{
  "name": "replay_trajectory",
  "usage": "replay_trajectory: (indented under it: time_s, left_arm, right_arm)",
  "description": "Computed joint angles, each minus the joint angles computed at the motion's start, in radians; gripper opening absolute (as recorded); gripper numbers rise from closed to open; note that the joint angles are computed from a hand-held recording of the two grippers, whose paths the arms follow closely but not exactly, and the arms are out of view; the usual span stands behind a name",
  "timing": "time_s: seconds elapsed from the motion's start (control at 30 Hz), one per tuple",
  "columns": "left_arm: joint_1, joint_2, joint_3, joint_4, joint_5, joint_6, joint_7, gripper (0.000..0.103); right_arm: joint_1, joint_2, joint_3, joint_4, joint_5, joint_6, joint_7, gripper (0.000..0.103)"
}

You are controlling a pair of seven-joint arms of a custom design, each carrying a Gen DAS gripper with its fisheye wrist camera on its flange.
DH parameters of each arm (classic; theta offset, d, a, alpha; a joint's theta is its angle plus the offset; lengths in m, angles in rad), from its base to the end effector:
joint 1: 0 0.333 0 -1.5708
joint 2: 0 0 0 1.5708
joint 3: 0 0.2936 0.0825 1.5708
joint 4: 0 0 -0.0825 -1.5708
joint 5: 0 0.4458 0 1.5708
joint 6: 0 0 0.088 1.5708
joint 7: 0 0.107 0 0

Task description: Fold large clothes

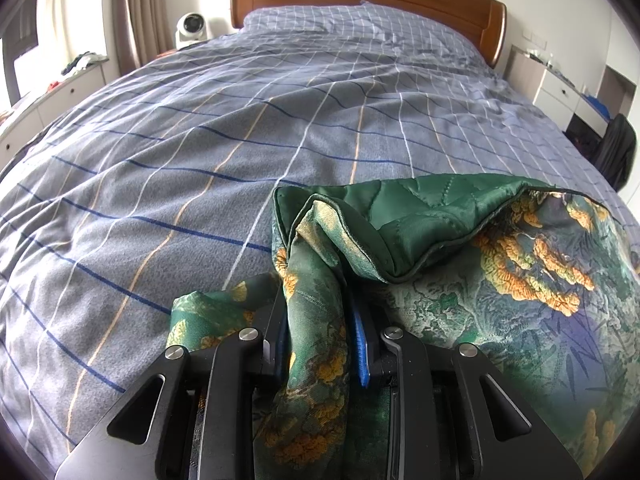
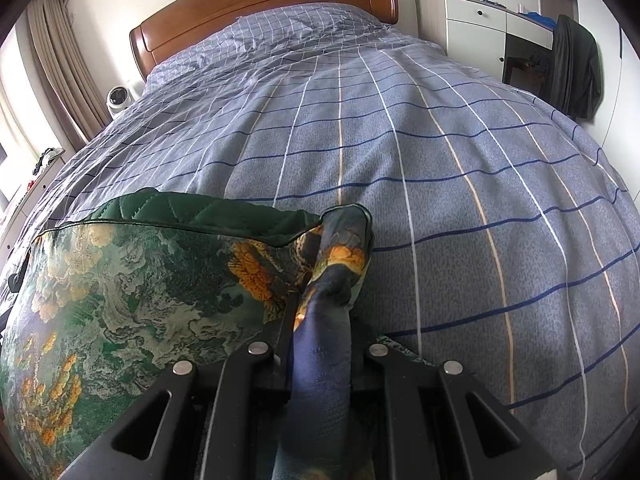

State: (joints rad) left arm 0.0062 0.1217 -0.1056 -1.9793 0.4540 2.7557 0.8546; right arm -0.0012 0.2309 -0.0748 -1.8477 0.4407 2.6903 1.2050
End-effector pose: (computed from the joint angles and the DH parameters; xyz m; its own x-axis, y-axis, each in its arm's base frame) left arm 0.6717 -0.0834 0.4259 0.2278 -0.9709 0.0735 -0.7330 -0.2207 -0.6434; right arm 0.7062 -0.0649 0.4161 0.0112 -0.9882 -0.1527 -0.7953 0.0837 -0.6004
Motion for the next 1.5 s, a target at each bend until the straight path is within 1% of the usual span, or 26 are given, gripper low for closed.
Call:
replay_trajectory:
  time_s: [0.13,0.3,0.83,1.17,1.23,1.27,1.33,1.37,1.4,1.43,1.47,1.5]
  left_arm:
    - [0.003,0.0,-0.001,-0.003,-0.012,0.008,0.007,0.026]
    - [0.014,-0.003,-0.006,-0.011,-0.063,0.027,0.043,0.026]
    - [0.012,-0.001,-0.004,-0.01,-0.065,0.03,0.044,0.026]
    - [0.012,-0.002,-0.004,-0.011,-0.067,0.03,0.046,0.026]
    - [0.013,-0.004,-0.004,-0.014,-0.069,0.036,0.044,0.028]
    - [0.011,-0.007,0.0,-0.018,-0.056,0.042,0.028,0.031]
    - [0.005,-0.013,0.007,-0.022,-0.017,0.041,-0.017,0.04]
    - [0.006,-0.017,0.007,-0.023,-0.018,0.037,-0.021,0.048]
    - [0.013,-0.019,0.0,-0.02,-0.055,0.028,0.006,0.056]
    - [0.025,-0.02,-0.011,-0.013,-0.126,0.014,0.065,0.059]
    - [0.033,-0.024,-0.018,-0.01,-0.184,0.002,0.113,0.065]
    - [0.042,-0.034,-0.025,-0.011,-0.246,-0.011,0.166,0.072]
  right_arm:
    - [0.0,0.0,0.0,0.0,0.002,0.0,-0.001,0.017]
    - [-0.001,0.001,0.002,0.002,0.008,-0.002,-0.002,0.017]
    - [-0.005,0.004,0.004,0.003,0.026,-0.002,-0.016,0.017]
    - [-0.012,0.008,0.011,0.007,0.06,-0.006,-0.035,0.018]
    - [-0.015,0.007,0.012,0.007,0.071,-0.005,-0.04,0.018]
    - [-0.018,0.004,0.015,0.004,0.087,-0.003,-0.047,0.018]
    - [-0.033,0.001,0.023,0.003,0.133,-0.008,-0.077,0.02]
    - [-0.041,-0.006,0.028,-0.001,0.166,-0.011,-0.091,0.024]
    - [-0.045,-0.011,0.026,-0.001,0.181,-0.018,-0.089,0.034]
    - [-0.043,-0.014,0.017,0.001,0.174,-0.028,-0.064,0.041]
    - [-0.043,-0.016,0.005,0.009,0.157,-0.048,-0.025,0.056]
    - [-0.047,-0.019,0.0,0.013,0.155,-0.065,-0.006,0.067]
